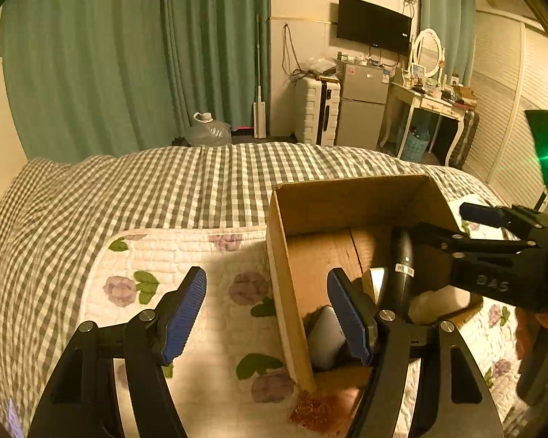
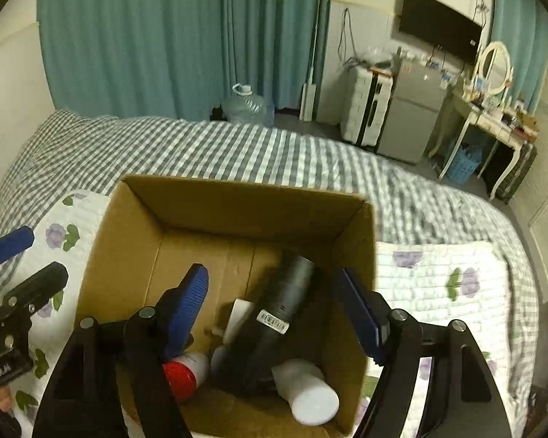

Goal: Organize rigid objects
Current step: 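Move both tools back to the quilt and grasp the white square charger with the right tool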

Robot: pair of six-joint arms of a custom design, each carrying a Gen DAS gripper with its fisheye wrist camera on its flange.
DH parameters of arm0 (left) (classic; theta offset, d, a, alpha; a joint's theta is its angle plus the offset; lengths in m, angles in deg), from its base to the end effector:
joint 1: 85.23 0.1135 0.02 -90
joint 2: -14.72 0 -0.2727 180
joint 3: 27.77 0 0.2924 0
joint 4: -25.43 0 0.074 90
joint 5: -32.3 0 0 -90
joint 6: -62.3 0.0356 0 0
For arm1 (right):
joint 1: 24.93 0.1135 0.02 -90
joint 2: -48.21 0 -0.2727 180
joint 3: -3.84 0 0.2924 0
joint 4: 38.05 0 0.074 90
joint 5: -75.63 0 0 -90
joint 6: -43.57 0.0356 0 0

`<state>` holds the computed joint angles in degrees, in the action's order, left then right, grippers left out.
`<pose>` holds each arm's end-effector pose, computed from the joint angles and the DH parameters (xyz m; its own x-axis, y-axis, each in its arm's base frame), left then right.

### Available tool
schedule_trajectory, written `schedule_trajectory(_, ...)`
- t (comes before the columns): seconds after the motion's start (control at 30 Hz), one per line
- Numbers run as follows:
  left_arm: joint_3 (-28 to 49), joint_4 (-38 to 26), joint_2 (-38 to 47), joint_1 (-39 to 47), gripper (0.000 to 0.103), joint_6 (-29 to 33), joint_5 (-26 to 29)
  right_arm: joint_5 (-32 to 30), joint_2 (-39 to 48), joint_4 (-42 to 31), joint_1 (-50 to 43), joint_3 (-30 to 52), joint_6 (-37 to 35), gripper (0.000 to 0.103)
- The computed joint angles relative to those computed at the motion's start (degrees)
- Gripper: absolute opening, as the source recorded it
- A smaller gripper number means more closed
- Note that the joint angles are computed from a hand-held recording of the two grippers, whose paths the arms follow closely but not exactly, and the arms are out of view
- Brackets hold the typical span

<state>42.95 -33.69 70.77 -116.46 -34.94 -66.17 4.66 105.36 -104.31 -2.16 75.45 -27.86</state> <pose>0.1981 -0.1140 0.3373 -0.6473 0.2467 -0.7212 0.3441 0.9389 0.0124 0.2090 0.0751 0.3310 -0.7442 0.0141 -0.6678 0.0602 0.9971 -0.0460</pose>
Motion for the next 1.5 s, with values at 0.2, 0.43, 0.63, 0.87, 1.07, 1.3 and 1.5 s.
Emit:
schedule_trajectory(0.2, 0.09, -6.11, -7.16, -1.5, 0.071, -0.91, -2.09, 7.4, -4.03, -10.65, 9.07, 5.01, 5.99, 0.093)
schedule_trajectory(0.43, -2.17, -13.85, -16.32, -3.38, 0.072, -2.74, -6.36, 18.78, -6.68, -26.45, 28.81, 7.72, 25.3, 0.097)
schedule_trajectory(0.63, -7.41, -17.67, -21.75, -7.48, 0.072, -6.7, -10.51, 19.61, -8.04, -30.19, 42.74, 1.78, 41.14, 0.097)
schedule_trajectory(0.87, -17.02, -17.16, -23.67, -11.17, 0.072, -13.12, -9.52, 9.46, -11.01, -16.39, 38.92, -13.13, 37.36, 0.097)
schedule_trajectory(1.07, -21.42, -13.73, -22.0, -5.95, 0.072, -10.73, -6.24, 1.18, -12.97, -4.42, 30.5, -24.13, 30.32, 0.097)
schedule_trajectory(1.3, -22.28, -12.05, -20.72, -5.03, 0.072, -9.93, -5.58, -5.22, -10.82, 6.32, 24.24, -28.9, 23.75, 0.082)
schedule_trajectory(1.5, -22.71, -11.86, -19.2, -7.17, 0.072, -10.33, -6.79, -6.19, -13.42, 6.51, 24.34, -30.13, 23.51, 0.065)
